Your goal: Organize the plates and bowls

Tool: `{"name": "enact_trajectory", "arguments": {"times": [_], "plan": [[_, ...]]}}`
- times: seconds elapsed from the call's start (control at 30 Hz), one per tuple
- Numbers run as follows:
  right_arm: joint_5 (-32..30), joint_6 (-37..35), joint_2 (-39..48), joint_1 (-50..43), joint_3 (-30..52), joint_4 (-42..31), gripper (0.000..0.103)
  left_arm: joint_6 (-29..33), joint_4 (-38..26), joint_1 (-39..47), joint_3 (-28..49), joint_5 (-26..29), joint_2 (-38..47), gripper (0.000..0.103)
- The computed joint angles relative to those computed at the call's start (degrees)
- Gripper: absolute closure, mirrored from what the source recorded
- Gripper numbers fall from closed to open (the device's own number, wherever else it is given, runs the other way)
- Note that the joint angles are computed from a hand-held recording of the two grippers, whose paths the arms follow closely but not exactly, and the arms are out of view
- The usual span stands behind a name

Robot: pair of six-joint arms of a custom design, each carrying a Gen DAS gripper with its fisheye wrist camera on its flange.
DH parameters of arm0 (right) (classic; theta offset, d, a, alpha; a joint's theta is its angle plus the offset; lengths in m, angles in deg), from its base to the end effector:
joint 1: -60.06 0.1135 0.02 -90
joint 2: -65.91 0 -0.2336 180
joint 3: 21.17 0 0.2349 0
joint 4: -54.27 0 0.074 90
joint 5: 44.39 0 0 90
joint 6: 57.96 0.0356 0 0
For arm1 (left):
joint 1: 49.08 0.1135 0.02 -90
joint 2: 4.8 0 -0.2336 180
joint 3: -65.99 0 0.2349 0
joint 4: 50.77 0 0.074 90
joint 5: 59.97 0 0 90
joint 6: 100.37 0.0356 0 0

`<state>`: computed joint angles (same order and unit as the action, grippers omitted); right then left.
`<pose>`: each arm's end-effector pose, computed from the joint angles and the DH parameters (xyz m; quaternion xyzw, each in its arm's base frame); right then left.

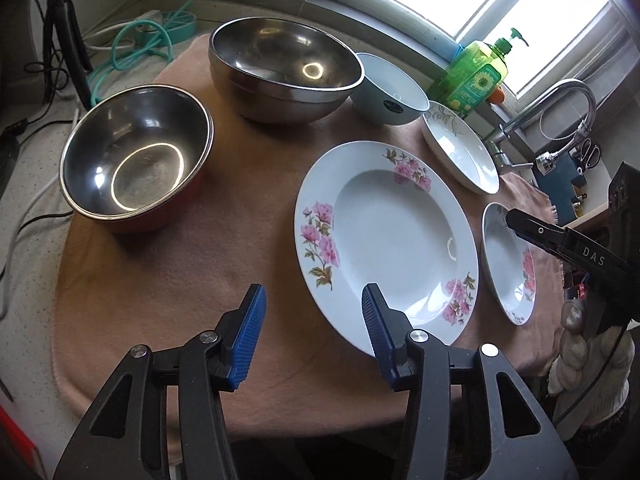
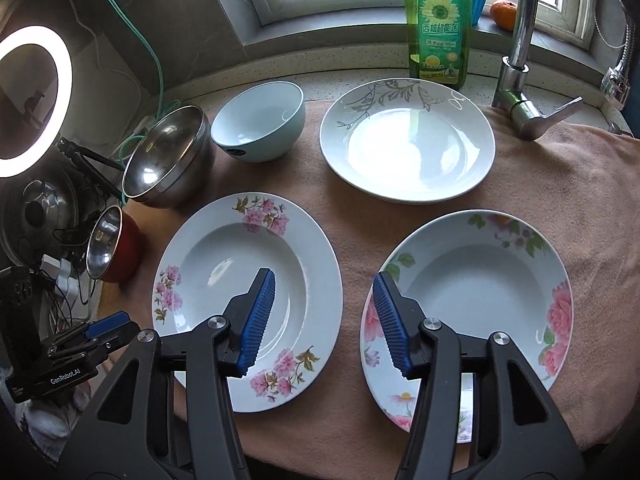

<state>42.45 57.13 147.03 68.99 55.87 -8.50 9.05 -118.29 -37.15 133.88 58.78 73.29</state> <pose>0.2578 0.0425 0.2269 0.1322 0.9703 0.0845 0.1839 0.2240 0.0298 0.1977 0.0894 0.9593 -0.2097 0.1664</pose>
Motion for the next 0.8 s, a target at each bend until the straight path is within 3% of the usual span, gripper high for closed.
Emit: {"name": "enact_trajectory", "arguments": {"times": [0.13,0.27,0.8], "plan": [[-2.0,-2.4,4.7,-1.9,2.2,0.7,0.056,-1.1,0.3,0.0,0.5,0.8,3.0,0.067],[-6.0,-4.4,9.6,-4.2,4.2,1.6,0.065,-2.1,0.9,-0.6,0.4,0.7,3.9,0.070],[-10.8,-8.7,21.4,-6.6,9.6,2.7,0.066,-5.0,1.6,-1.3,1.2,1.1,8.0,0.079]]}}
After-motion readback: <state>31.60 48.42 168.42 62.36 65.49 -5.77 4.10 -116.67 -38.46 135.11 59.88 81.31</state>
